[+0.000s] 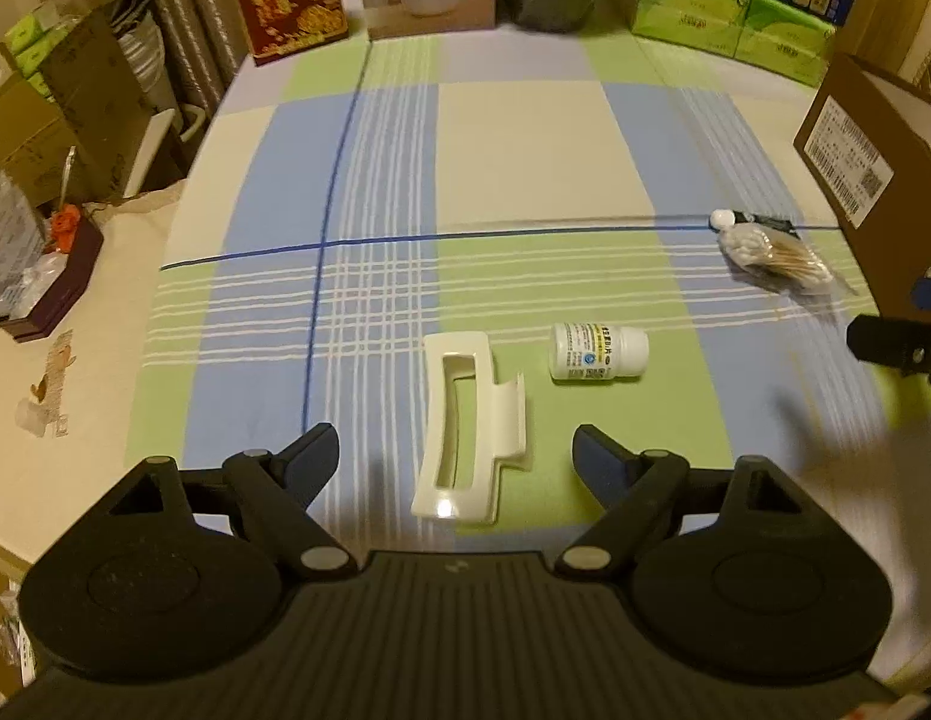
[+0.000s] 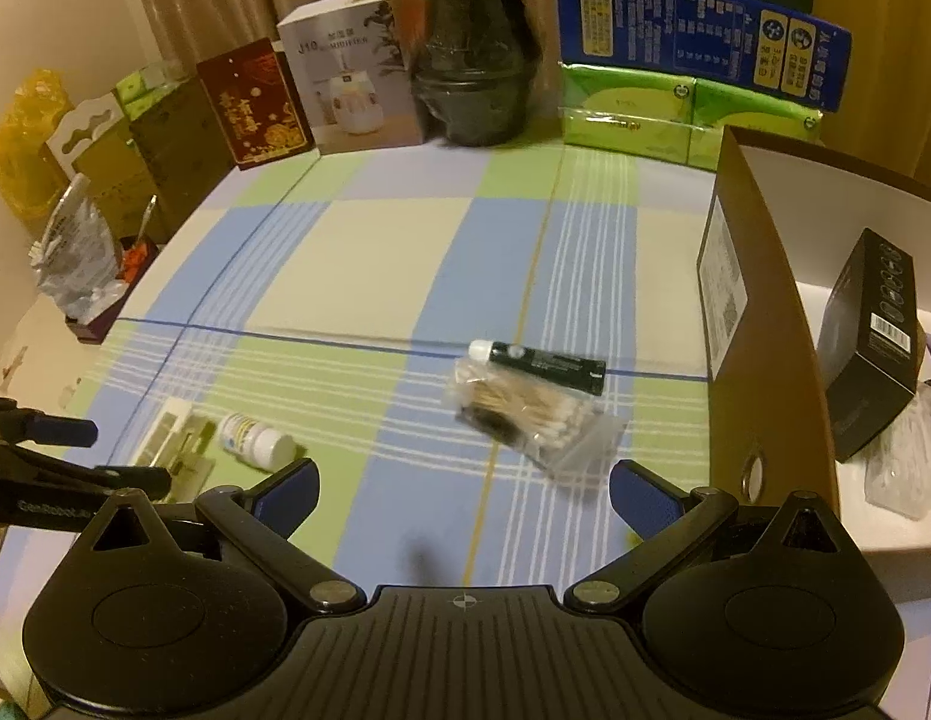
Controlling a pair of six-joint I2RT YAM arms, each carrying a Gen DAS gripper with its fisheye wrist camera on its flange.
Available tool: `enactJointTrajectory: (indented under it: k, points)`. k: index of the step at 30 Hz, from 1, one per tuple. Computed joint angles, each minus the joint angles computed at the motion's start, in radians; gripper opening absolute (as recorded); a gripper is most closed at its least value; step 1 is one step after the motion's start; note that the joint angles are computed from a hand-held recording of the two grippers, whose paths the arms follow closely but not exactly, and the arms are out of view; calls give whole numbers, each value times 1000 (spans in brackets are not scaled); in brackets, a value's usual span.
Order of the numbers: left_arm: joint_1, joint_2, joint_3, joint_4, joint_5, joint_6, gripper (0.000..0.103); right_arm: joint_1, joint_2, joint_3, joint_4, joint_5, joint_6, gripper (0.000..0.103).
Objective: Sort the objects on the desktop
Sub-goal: 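Grasp the white claw clip with the left gripper while the right grasps the cotton swab bag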
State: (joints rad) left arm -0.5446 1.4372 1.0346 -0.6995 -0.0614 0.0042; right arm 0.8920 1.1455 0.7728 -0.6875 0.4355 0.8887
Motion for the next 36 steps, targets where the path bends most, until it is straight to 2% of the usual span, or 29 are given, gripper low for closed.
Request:
enactJointTrajectory:
  k: [2,5,7,10,14,22,25,26,28,29,30,32,36]
  points:
    - [2,38,8,14,2,9,79,-20,19,2,14,-4,-23,101]
    - [13,90,20,26,13,20,69,-47,46,8,34,-6,-69,101]
    - [23,116,26,30,26,27,51,-72,63,7,61,-14,-113,101]
    - [48,137,31,34,52,26,41,-113,94,5,105,-39,-178,94]
    - [69,153,38,59,47,34,41,-174,158,12,158,-83,-280,82]
    - [106,196,85,46,56,38,41,-258,276,40,206,-142,-397,78]
    - [103,197,86,45,52,38,41,-285,310,43,229,-178,-424,66]
    - [102,197,86,46,51,39,41,-288,314,44,231,-187,-424,59]
    - [102,200,89,45,51,39,41,-291,312,41,234,-203,-421,54]
    - [103,201,90,45,53,38,41,-291,308,42,226,-215,-413,49]
    - [104,203,91,43,55,37,41,-290,307,48,212,-224,-399,40]
    - [105,204,92,43,57,34,41,-295,301,59,182,-260,-354,32]
    - [99,205,94,40,51,33,42,-266,259,41,169,-300,-270,31]
